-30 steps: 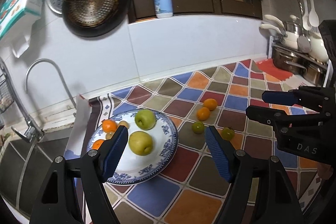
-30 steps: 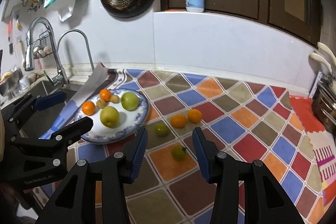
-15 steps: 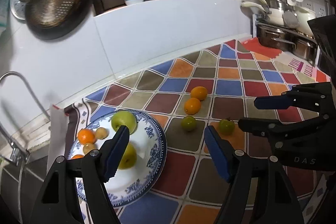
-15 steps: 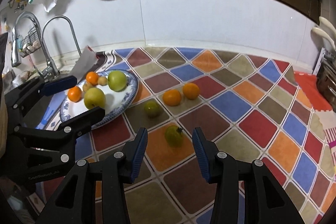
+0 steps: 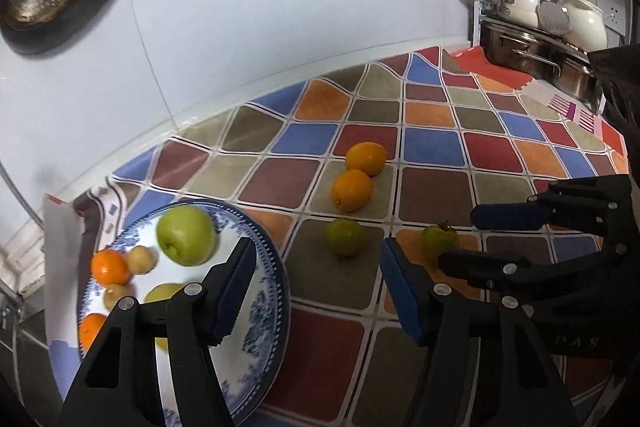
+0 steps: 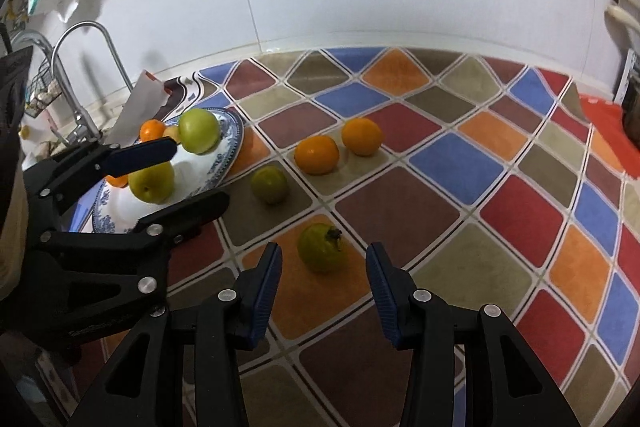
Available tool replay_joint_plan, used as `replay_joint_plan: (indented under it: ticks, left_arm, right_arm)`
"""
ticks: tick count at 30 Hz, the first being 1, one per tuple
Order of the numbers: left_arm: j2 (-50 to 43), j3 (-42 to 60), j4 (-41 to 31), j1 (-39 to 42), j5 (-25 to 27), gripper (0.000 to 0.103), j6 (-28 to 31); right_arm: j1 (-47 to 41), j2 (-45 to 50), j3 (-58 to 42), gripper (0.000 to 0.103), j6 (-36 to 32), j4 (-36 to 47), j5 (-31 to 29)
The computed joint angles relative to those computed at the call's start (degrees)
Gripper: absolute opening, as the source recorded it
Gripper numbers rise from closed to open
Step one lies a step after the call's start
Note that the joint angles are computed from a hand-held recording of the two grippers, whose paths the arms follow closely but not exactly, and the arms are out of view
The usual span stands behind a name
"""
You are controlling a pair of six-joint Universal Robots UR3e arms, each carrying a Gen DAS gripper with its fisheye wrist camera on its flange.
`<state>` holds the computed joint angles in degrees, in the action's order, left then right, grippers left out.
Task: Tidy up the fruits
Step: 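Move both open grippers from the plate toward the small green fruits, then grasp a small green fruit with the left gripper while the right grasps another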
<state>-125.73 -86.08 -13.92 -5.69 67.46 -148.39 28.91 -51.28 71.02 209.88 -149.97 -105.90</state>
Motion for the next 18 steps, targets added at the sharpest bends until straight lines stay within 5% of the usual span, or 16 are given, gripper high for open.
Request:
replay_joint_plan:
  ticks: [14, 18]
  left_arm:
    - [-8.5, 14.6, -13.2, -2.7, 1.5, 0.053, -0.5]
    - [-10.4, 17.4, -14.9, -3.6, 2.2, 0.041, -0.8]
  right_arm:
    - [-3.5, 1.3, 2.8, 0.030, -0.5, -5.3, 6.3]
    - [-3.9, 0.7, 4.3, 0.030, 0.4, -6.6, 6.0]
